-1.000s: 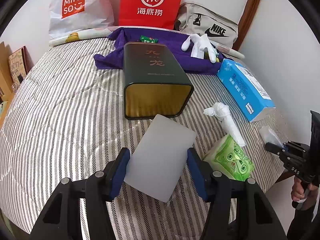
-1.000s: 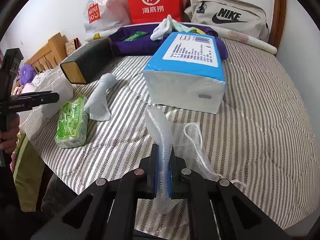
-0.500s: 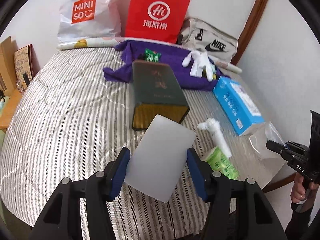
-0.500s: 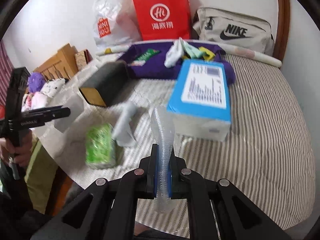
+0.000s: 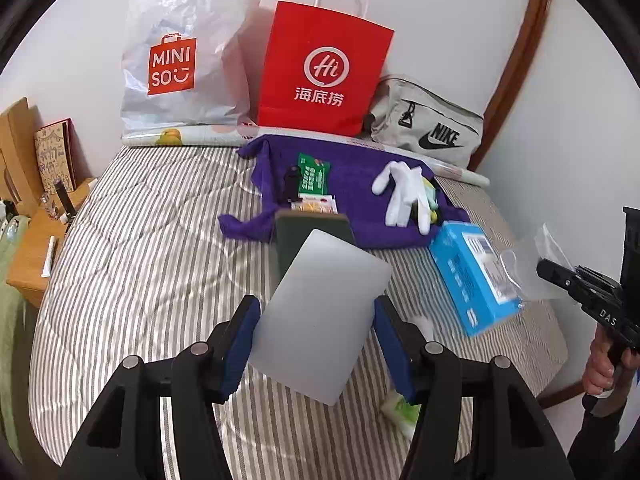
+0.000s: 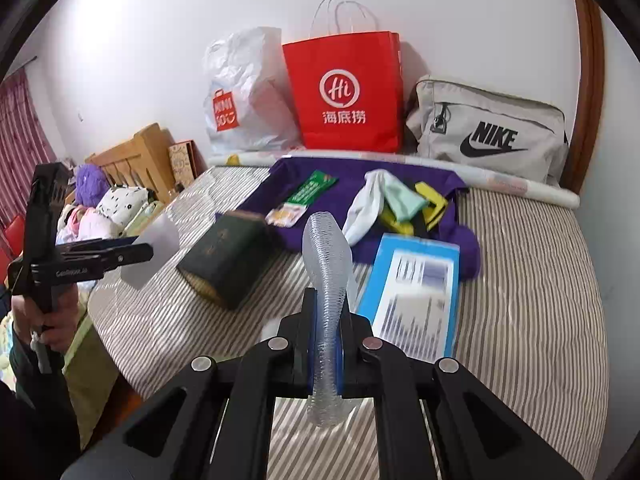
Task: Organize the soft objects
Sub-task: 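Lift the sponge and plastic bag in both tools toward the purple towel, then lower the sponge and bag onto the purple towel and open both tools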
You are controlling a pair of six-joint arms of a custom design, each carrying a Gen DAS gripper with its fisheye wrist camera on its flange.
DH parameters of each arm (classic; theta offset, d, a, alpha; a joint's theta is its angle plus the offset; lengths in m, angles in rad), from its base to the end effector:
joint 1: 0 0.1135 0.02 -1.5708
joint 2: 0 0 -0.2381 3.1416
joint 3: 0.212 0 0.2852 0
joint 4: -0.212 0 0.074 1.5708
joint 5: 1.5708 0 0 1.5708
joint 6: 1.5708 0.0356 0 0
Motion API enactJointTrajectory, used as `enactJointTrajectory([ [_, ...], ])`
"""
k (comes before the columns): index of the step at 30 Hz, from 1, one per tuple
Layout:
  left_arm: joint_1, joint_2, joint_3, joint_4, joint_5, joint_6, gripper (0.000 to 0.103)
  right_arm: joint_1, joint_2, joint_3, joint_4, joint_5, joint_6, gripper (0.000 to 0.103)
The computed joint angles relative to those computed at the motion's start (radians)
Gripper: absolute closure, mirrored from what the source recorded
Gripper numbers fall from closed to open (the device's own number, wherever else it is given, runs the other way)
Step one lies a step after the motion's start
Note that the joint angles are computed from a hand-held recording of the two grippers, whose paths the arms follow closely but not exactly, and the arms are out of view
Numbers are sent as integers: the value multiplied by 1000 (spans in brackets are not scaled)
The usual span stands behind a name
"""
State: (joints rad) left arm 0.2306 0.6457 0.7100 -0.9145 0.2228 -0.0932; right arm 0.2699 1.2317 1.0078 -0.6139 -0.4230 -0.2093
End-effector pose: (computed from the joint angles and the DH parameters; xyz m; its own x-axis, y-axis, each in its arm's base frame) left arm 0.1731 0.0326 0.2529 -0.7208 -0.2625 -0.6415 -0.1487 0.9625 -0.2267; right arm 0.2826 0.0933 0.2555 -0.5951 -0.3612 -0.7179 -0.6456 0.7469 0.1594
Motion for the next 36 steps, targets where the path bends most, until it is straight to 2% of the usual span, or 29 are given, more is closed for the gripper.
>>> enactJointTrajectory([
  [8,-12,175,93,98,0,-12,46,4,242,229,27,21,22,96],
  [17,-50,417,240,166,-53,-14,46,6,501,492,48,55,40,96],
  [20,-44,495,287,178,-54,-22,46,3,605,602,19,39,49,96],
  [30,-23,685,401,218,-29,-48,45,13,880,915,-30,95,37,95],
  [36,-42,807,489,231,-32,-34,45,34,1052,1138,-122,166,2,95],
])
